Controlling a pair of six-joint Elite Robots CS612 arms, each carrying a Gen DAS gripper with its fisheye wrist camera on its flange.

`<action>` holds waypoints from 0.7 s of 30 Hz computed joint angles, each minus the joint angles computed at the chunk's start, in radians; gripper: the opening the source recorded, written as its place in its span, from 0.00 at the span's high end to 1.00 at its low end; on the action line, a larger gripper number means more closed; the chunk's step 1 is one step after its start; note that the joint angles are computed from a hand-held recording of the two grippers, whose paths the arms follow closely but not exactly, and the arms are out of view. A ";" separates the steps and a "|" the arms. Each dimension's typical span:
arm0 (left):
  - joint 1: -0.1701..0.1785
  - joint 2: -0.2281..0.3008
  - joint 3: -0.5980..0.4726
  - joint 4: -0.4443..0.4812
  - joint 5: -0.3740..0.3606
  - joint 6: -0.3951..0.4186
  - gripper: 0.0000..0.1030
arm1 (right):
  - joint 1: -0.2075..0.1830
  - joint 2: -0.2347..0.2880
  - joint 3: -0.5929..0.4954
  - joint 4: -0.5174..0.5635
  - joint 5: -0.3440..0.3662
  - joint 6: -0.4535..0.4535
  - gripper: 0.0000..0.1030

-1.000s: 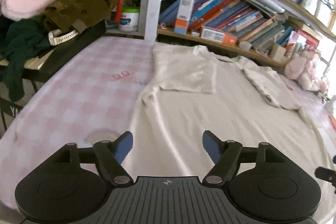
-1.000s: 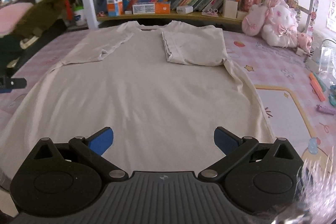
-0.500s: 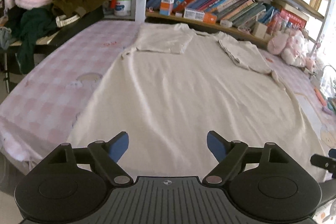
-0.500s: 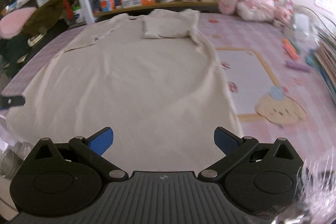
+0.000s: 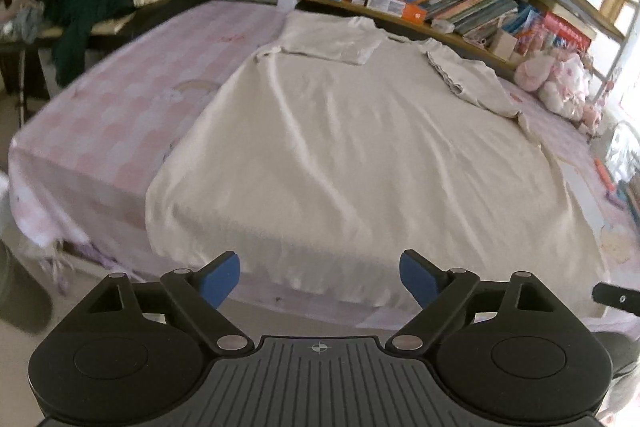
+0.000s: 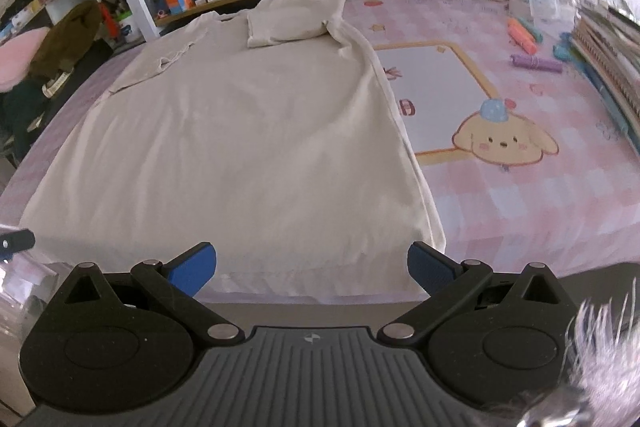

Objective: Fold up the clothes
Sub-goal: 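Open the left gripper and move both grippers toward the shirt hem, then grasp the shirt hem with both grippers and lift it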

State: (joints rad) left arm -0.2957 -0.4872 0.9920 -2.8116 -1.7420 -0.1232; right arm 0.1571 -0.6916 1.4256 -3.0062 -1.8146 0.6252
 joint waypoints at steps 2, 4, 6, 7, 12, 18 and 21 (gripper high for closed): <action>0.005 0.002 0.000 0.001 0.014 -0.025 0.13 | -0.004 -0.003 0.004 0.009 0.020 0.035 0.00; 0.009 0.004 0.000 0.001 0.035 -0.045 0.13 | -0.009 -0.007 0.009 0.023 0.034 0.072 0.00; 0.014 0.008 -0.005 0.009 0.049 -0.046 0.13 | -0.013 -0.012 0.015 0.034 0.042 0.103 0.01; 0.018 0.011 -0.013 0.023 0.048 -0.040 0.13 | -0.016 -0.014 0.017 0.038 0.045 0.119 0.02; 0.037 0.031 -0.060 0.095 0.025 -0.030 0.14 | -0.038 -0.023 0.036 0.059 0.080 0.218 0.04; 0.072 0.082 -0.151 0.141 -0.067 -0.137 0.24 | -0.063 -0.023 0.043 0.076 0.112 0.300 0.18; 0.087 0.116 -0.214 0.171 -0.100 -0.172 0.26 | -0.081 -0.017 0.045 0.051 0.154 0.344 0.21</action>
State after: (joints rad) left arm -0.2088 -0.3710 0.7776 -2.6404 -1.8417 -0.2948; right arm 0.0760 -0.7090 1.4711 -2.9550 -1.6606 0.9697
